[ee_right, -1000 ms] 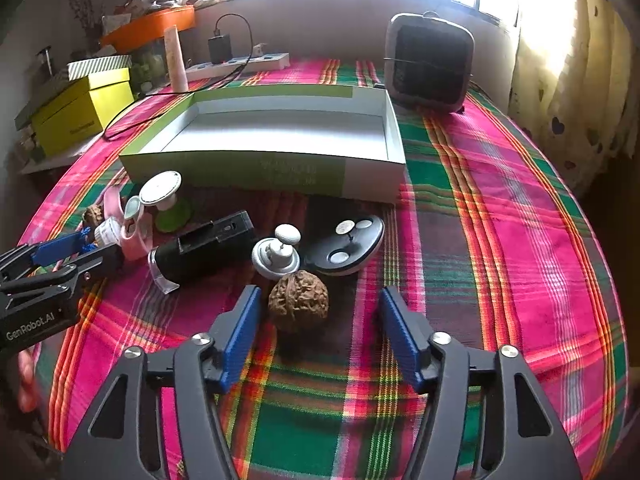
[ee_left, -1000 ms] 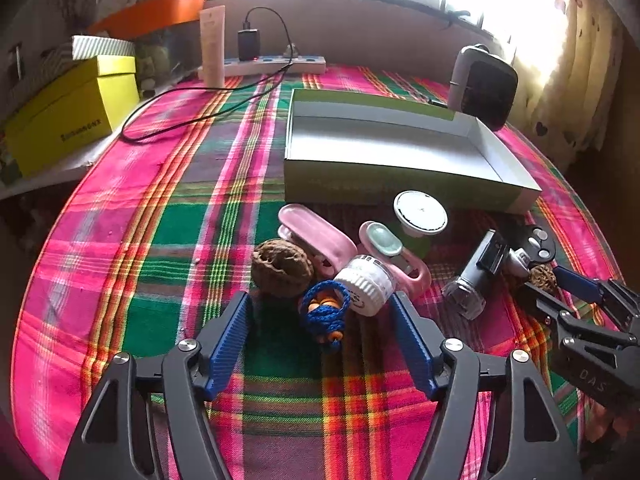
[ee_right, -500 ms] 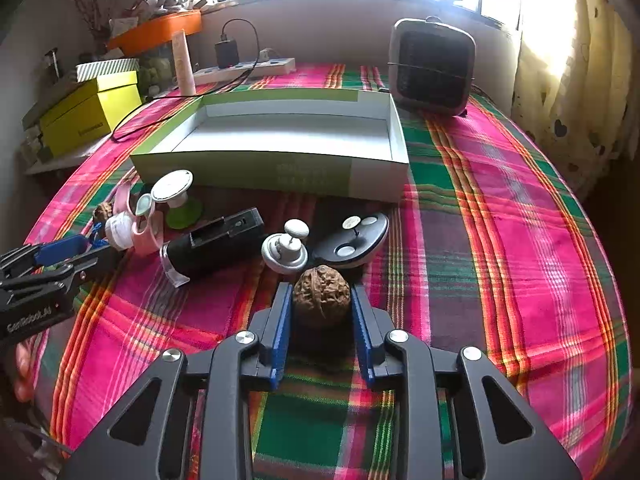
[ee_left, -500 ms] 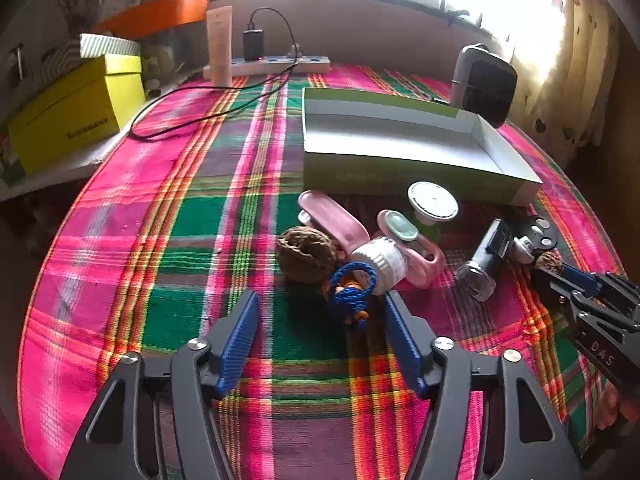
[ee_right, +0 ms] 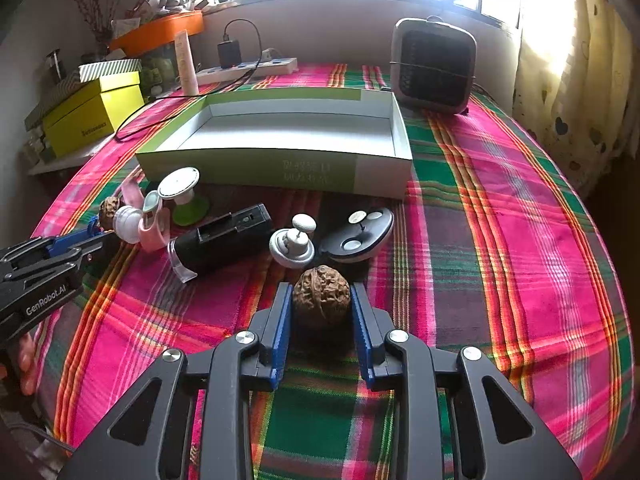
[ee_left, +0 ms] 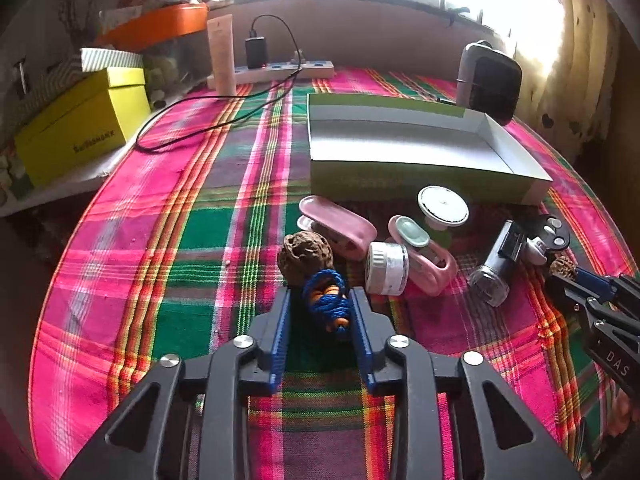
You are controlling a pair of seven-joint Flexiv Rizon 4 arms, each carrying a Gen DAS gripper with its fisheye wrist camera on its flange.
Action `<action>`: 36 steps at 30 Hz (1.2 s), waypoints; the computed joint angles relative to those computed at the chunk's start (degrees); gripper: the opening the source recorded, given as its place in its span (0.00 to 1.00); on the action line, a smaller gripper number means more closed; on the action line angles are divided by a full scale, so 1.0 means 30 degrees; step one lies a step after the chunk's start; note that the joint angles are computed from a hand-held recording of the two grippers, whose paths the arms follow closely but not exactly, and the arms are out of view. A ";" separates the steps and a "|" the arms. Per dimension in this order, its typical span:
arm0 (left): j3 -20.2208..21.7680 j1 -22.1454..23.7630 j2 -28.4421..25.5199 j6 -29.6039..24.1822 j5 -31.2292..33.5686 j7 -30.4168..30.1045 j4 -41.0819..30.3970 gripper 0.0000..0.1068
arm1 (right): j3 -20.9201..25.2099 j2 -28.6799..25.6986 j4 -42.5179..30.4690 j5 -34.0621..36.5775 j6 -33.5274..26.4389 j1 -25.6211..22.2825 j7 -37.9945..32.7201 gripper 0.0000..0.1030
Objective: Organize objects
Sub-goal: 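Close left tool on blue rope keychain while right tool closes on walnut, then lift and carry keychain in left tool and walnut in right tool over the box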
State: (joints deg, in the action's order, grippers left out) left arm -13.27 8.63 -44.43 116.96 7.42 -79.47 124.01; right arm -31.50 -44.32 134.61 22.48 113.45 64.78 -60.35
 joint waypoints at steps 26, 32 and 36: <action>-0.0502 0.0587 0.0398 0.0320 0.0758 -0.0312 0.0674 0.16 | 0.0755 0.0537 0.0226 0.0517 0.0695 -0.0232 -0.0465 0.29; -0.1105 0.1235 0.0660 0.0236 0.1353 -0.0466 0.0841 0.16 | 0.0715 0.0960 0.0186 0.0627 0.0823 -0.0110 -0.0940 0.29; -0.1632 0.1641 0.0831 0.0127 0.1802 -0.0452 0.0706 0.16 | 0.0238 0.1141 -0.0001 0.0726 0.0693 0.0209 -0.1378 0.29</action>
State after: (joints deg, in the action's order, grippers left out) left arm -18.17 13.55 -41.94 117.34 12.82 -80.82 126.13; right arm -30.79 -40.90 134.61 24.66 115.53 65.41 -64.48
